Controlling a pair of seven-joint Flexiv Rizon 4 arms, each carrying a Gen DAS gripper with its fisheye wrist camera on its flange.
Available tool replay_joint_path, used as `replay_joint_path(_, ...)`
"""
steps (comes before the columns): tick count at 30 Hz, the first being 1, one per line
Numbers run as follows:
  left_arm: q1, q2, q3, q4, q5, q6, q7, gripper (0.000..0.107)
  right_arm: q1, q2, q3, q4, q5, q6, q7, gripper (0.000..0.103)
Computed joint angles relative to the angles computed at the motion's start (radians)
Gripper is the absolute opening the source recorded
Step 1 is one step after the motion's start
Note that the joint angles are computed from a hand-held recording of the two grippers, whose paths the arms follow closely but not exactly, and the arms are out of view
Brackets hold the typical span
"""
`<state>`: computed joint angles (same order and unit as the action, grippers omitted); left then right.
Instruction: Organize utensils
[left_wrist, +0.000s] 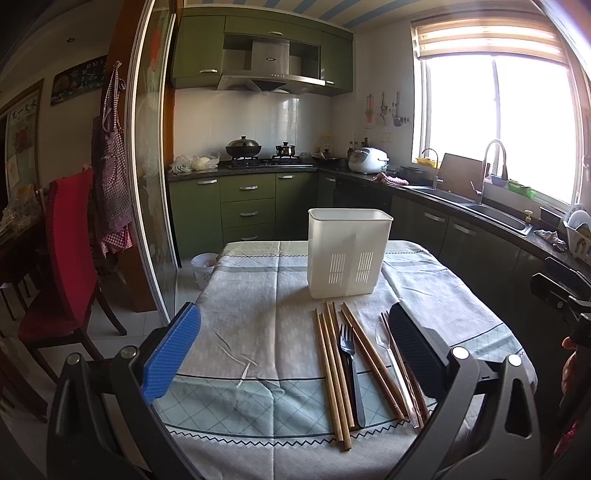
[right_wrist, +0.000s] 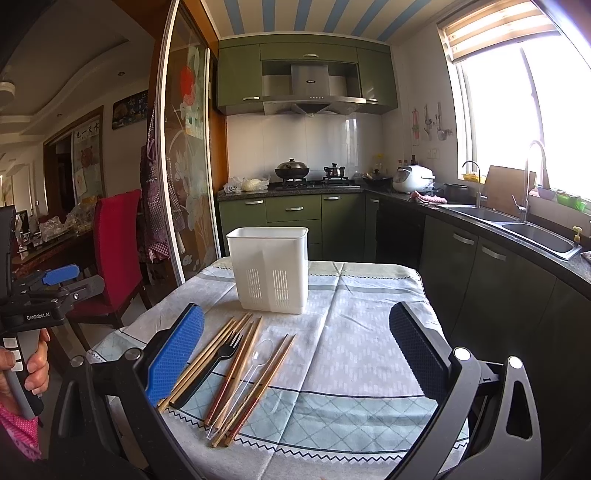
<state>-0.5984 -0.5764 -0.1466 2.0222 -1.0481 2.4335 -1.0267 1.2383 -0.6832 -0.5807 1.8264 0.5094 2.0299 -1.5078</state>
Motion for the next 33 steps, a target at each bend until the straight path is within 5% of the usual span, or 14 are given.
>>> replay_joint_path(33, -0.001, -0.008, -0.001, -0.007, -0.001, -0.01, 0.002, 0.097, -0.001, 0.001, -0.002, 0.004, -0.006, -0.006, 0.013, 0.099)
